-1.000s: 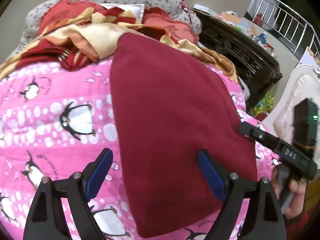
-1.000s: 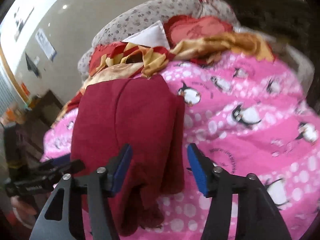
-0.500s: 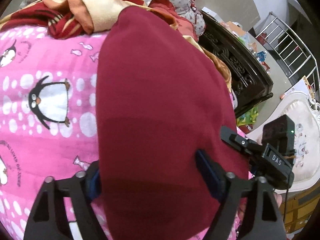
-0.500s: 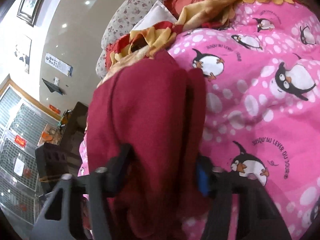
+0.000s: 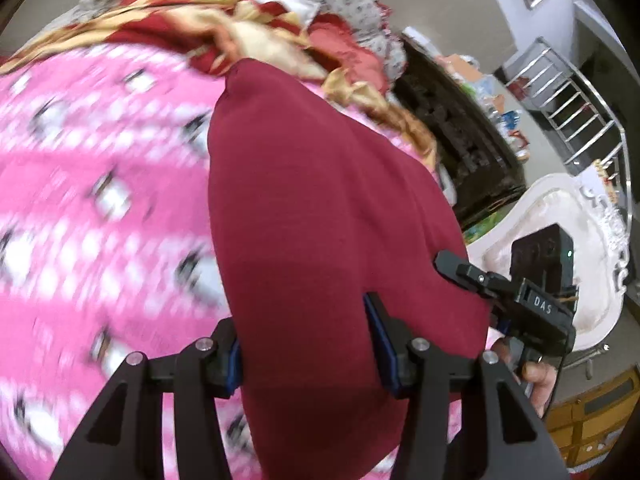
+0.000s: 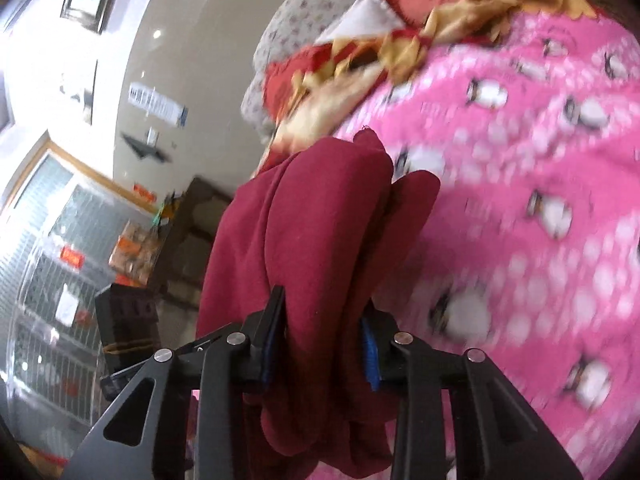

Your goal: Fold small clothes

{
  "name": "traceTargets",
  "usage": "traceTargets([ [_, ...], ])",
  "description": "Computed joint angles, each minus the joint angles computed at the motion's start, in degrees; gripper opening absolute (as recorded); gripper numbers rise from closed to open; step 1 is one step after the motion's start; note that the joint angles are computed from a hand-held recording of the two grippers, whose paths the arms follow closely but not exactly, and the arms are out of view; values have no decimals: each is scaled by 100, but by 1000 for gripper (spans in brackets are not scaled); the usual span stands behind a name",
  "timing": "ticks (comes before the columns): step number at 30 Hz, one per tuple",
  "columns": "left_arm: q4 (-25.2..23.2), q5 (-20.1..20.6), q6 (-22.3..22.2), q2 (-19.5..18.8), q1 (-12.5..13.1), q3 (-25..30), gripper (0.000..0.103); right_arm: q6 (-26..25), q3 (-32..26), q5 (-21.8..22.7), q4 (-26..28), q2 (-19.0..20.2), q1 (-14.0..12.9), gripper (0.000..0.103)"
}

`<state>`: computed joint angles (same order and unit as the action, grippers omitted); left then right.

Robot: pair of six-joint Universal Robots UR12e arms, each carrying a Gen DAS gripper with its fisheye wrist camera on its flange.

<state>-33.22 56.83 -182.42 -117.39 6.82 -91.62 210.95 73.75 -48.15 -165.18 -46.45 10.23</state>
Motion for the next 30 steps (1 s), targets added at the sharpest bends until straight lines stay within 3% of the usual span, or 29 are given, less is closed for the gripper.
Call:
traceTargets([
  [2, -22, 383, 2, 79, -35, -203, 55, -331, 78, -59, 372, -7, 81, 49],
  [4, -205, 751, 69, 64, -93, -301, 58, -774, -30, -258, 1209, 30, 164, 52],
  [6, 175, 852, -47, 85, -90, -472, 64, -1048, -80, -655, 1685, 31, 251, 57],
  [12, 206, 1256, 163, 216, -104, -480, 69, -1614, 176, -1748, 1262, -429, 363, 57],
  [15, 966, 1779, 159, 348, -176, -692, 74, -1799, 268, -1696, 989, -584, 401, 57],
  [17, 1234, 1872, 125, 355, -189, -701, 83, -1902, 273, -1564, 808, -598, 460, 57],
  [19, 1373, 1900, 118, 390, -186, -756, 83, -2043, 243, -1514, 738, -568, 524, 57],
  [22, 1402, 2059, 157, 406, -219, -795, 83, -2427, 69, -1810, 1259, -468, 669, 56],
  [25, 1626, 2280, 234, 432, -267, -924, 83, -2724, -76, -2678, 1953, -336, 839, 54],
  [30, 1903, 2671, 308, 401, -404, -936, 83, -2732, 69, -2819, 1741, -406, 843, 54],
])
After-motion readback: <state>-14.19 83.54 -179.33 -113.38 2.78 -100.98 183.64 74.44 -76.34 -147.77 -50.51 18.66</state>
